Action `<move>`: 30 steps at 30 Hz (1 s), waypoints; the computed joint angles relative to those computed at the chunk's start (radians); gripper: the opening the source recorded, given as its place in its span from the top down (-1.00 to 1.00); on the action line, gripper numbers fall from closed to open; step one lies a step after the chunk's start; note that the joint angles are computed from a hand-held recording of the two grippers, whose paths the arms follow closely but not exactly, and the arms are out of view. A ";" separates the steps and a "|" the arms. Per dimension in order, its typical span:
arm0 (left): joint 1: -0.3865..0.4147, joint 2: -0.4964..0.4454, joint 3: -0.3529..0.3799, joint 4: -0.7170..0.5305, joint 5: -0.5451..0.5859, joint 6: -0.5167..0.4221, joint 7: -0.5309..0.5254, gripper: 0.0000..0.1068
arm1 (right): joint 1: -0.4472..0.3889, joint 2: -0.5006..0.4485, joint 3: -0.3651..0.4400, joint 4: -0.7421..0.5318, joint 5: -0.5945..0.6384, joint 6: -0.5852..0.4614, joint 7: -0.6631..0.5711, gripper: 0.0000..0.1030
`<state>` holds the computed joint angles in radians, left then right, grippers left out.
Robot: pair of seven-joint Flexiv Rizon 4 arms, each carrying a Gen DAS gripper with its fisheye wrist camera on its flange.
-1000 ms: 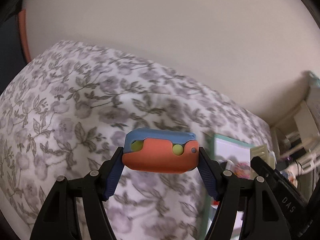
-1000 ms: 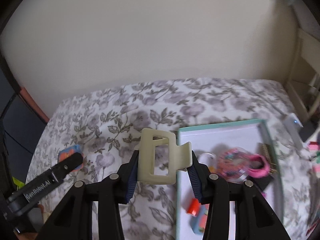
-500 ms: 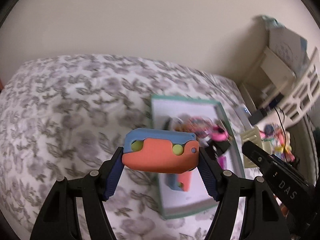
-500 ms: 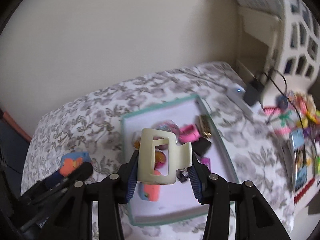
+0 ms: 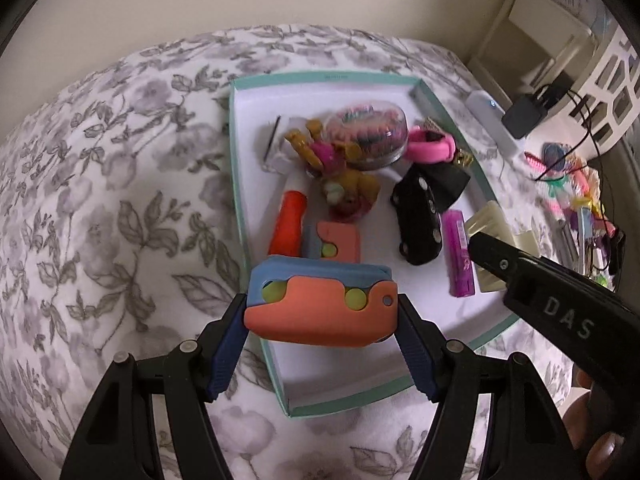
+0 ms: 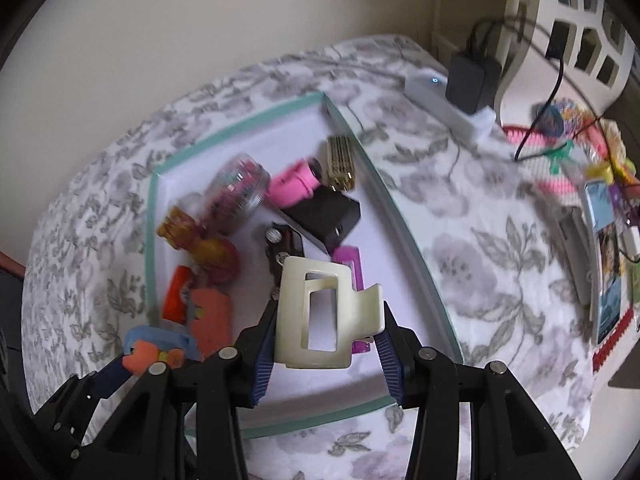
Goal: Organize rigid objects
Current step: 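Carry the orange toy and cream clip over the tray with both tools, then open the left tool to drop the toy while the right tool releases the clip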
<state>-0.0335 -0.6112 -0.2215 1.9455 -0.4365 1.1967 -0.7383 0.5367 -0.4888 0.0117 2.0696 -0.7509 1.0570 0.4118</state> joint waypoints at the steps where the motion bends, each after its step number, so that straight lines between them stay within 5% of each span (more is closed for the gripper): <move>1: -0.007 -0.004 0.006 -0.003 0.010 -0.003 -0.001 -0.35 | -0.007 -0.008 0.008 -0.003 0.015 0.003 -0.010 0.05; 21: -0.057 -0.025 0.061 -0.035 0.110 -0.073 -0.063 -0.35 | 0.002 -0.072 0.029 -0.062 0.189 -0.004 -0.177 0.04; 30: -0.023 0.003 0.030 -0.006 0.074 -0.063 -0.021 -0.51 | 0.033 -0.034 -0.005 -0.035 0.142 -0.006 -0.125 -0.18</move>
<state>-0.0568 -0.6083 -0.1915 1.9393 -0.3629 1.1341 -0.7589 0.5693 -0.5223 0.0069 2.0348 -0.6090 1.0514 0.2865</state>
